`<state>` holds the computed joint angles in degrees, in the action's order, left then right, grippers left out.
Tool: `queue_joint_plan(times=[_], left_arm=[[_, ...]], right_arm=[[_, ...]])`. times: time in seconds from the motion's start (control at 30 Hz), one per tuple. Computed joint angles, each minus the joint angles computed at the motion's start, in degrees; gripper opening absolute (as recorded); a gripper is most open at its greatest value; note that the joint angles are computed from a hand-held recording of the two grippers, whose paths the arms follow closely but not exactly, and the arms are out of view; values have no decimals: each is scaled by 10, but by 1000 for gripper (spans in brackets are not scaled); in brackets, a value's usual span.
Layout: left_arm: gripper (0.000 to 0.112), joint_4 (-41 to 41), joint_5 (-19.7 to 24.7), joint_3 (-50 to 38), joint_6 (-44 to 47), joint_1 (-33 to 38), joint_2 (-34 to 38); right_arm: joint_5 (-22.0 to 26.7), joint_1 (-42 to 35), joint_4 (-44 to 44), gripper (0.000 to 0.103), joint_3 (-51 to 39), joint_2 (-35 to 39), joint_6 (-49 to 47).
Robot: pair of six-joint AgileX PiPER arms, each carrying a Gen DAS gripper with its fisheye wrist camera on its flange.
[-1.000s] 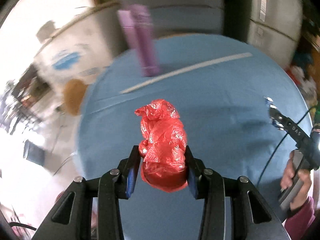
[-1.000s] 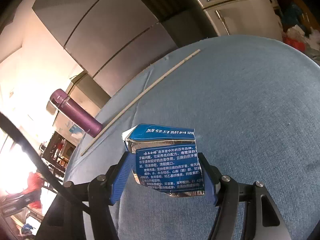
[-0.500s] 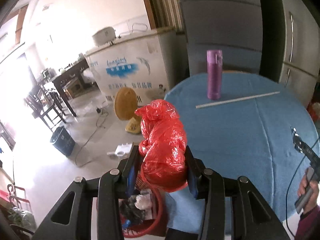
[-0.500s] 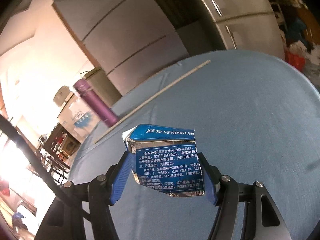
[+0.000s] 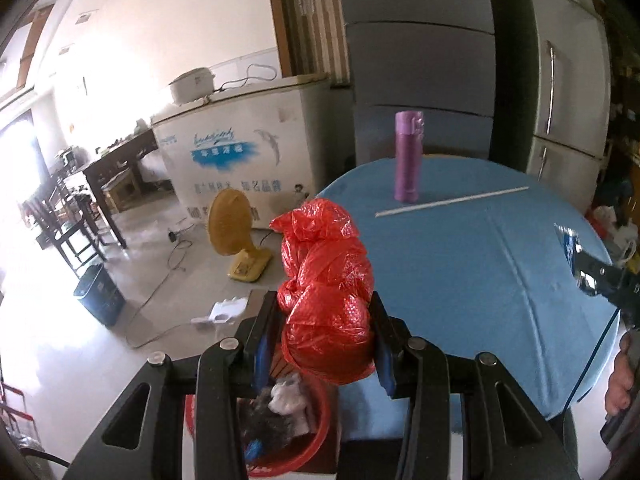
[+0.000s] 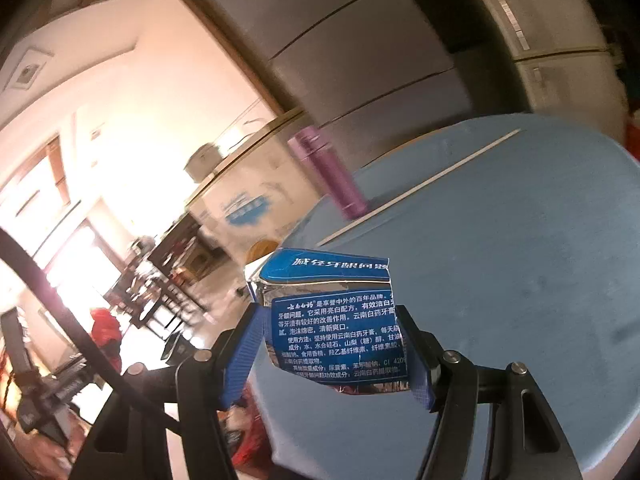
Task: Collect trash
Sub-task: 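Carry the red bag and blue packet over the red wastebasket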
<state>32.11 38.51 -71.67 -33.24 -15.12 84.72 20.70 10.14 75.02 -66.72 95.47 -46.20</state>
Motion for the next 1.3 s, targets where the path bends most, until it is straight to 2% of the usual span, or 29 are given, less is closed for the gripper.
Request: queue_joint_plan(times=[0.13, 0.53, 0.7, 0.8, 1.07, 1.3], left_arm=[[44, 63, 6, 50, -49, 4, -38], [44, 141, 2, 140, -100, 22, -119], [44, 137, -7, 160, -93, 28, -139], [44, 140, -11, 173, -92, 29, -152], [44, 138, -24, 190, -85, 49, -163], [44, 134, -34, 190, -83, 70, -146]], right_arm=[[-17, 59, -114, 67, -27, 3, 111], [-19, 164, -195, 67, -73, 26, 195], [-22, 194, -282, 67, -86, 21, 274], [-16, 199, -280, 67, -92, 20, 274], [-15, 231, -360, 67, -113, 24, 343], [-6, 244, -390, 67, -139, 45, 370]])
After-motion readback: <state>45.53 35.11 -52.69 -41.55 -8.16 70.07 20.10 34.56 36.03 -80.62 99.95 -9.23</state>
